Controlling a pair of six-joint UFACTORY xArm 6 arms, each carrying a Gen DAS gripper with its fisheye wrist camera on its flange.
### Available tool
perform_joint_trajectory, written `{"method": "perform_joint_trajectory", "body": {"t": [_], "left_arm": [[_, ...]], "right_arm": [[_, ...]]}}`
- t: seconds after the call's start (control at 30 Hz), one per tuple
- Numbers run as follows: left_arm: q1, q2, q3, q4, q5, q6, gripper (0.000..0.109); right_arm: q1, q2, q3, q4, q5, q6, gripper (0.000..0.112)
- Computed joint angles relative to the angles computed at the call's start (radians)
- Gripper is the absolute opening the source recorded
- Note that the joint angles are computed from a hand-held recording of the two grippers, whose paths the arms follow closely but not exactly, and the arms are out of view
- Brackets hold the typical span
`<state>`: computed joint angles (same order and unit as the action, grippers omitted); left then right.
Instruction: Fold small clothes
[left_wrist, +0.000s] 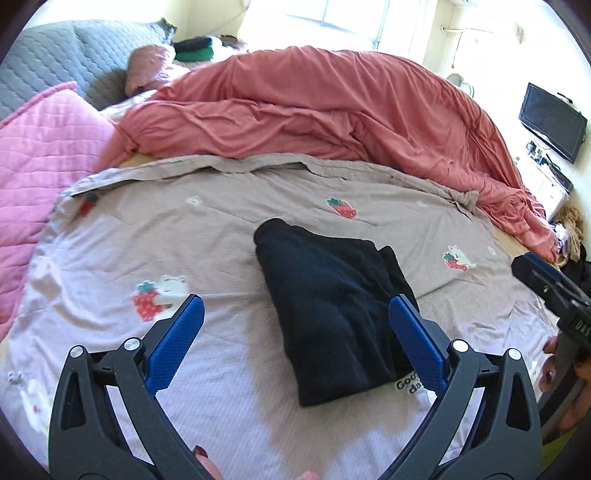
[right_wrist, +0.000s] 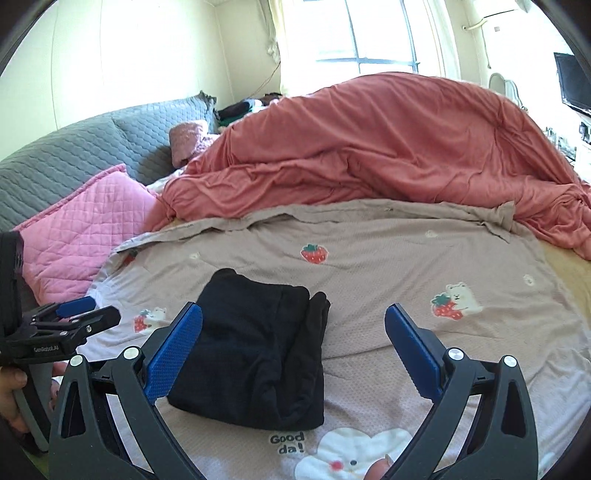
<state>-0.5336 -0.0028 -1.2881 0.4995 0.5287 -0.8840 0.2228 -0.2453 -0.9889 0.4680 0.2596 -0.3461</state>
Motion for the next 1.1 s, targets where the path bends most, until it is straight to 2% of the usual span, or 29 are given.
{"method": "perform_joint_trajectory", "body": {"t": [0.17,0.3,0.43,0.5,0.67,0.73,0.8,1.1], "left_arm": [[-0.034,-0.091,0.082,0.077,0.041,-0.102,0.094],[-0.047,-0.14,0.136,0.055,0.048,-0.099,0.094],[-0.064,-0.186,0.192,0.067,0.057,-0.137,0.094],[-0.078,-0.205,0.216,0.084,0.07,-0.162,0.094],[-0.118,-0.246,0.271,0.088,0.092,-0.192,0.094],[-0.127,-0.258,0.297,0.084,0.083,-0.204,0.094],[-0.133,-0.263,0.322,0.08,0.068,-0.208,0.094],[-0.143,-0.22,0.334,0.005,0.104,-0.187,0.094]], "right_arm": [[0.001,-0.097,0.079,-0.052,0.016,0.068,0.099],[0.008,-0.175,0.154,-0.144,0.012,0.154,0.099],[0.024,-0.24,0.224,-0.161,0.008,0.2,0.099],[0.027,-0.268,0.256,-0.226,0.006,0.252,0.099],[0.028,-0.319,0.31,-0.259,0.075,0.288,0.099],[0.03,-0.346,0.353,-0.333,0.072,0.336,0.099],[0.034,-0.356,0.381,-0.421,0.068,0.406,0.099],[0.044,-0.296,0.421,-0.458,0.045,0.456,0.099]]}}
